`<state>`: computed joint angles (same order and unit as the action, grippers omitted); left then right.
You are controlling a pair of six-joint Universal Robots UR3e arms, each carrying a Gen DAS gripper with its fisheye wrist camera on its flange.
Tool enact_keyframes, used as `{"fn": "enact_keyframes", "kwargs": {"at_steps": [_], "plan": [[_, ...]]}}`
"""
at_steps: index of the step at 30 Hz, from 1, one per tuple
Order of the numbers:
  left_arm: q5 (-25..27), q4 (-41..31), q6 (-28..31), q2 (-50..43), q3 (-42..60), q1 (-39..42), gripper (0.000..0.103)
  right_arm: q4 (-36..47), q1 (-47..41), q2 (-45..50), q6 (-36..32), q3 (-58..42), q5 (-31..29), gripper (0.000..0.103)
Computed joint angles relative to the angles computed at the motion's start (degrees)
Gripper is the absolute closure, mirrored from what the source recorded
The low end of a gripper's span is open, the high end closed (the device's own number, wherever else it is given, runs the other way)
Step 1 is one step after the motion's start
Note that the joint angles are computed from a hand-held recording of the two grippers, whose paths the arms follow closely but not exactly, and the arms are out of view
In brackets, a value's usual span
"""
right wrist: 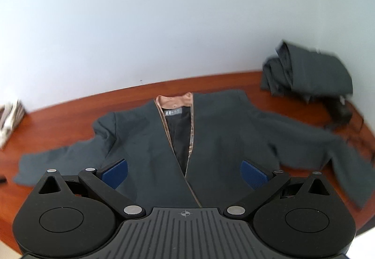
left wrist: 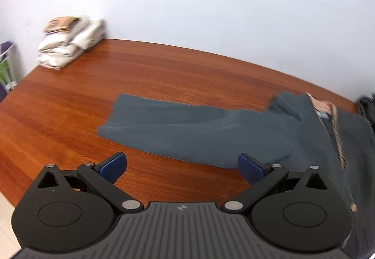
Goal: Fold clothes
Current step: 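Move the open left gripper along the jacket sleeve toward its cuff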
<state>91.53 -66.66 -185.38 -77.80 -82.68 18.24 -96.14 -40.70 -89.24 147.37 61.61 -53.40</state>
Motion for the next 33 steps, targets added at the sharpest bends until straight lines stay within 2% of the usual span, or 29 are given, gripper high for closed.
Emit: {"fn": "enact_keyframes", "kwargs": {"at_steps": [2,5,10,13,16,23,26,33], "plan": [[-1.1,-0.75,2.53,0.91,-0.43,3.24,0.0,1.86,-0.85,-2.32,-1.72,1.19,1.26,0.0],[-6.78,-1.82,10.47,2.82,-2.08,10.16,0.0,3.97,-1.61,-7.43,-2.07,4.91,2.44,0.0],[-17.0,-2.34,22.42,3.0,-4.37,22.08,0.0,-0.64,2.5,-17.48,3.83,15.12,-1.94,0.0],[-20.8,-2.59,29.75,-0.3,-3.57,26.78,0.0,-5.57,9.79,-22.73,12.29,21.04,-8.79,0.001],[-23.49,-6.53,36.98,-5.66,1.71,30.05,0.0,-7.72,17.11,-26.35,22.22,23.9,-13.24,0.001],[-28.4,-11.52,48.81,-17.96,14.15,33.1,0.0,-15.73,44.64,-23.1,47.29,24.5,-34.94,0.001],[-29.36,-11.67,51.6,-23.41,19.29,32.52,0.0,-16.65,54.04,-19.87,54.85,22.64,-42.98,0.001],[-31.82,-12.08,54.64,-34.39,29.31,30.65,0.0,-14.26,66.25,-13.86,65.19,17.0,-53.89,0.001]]}}
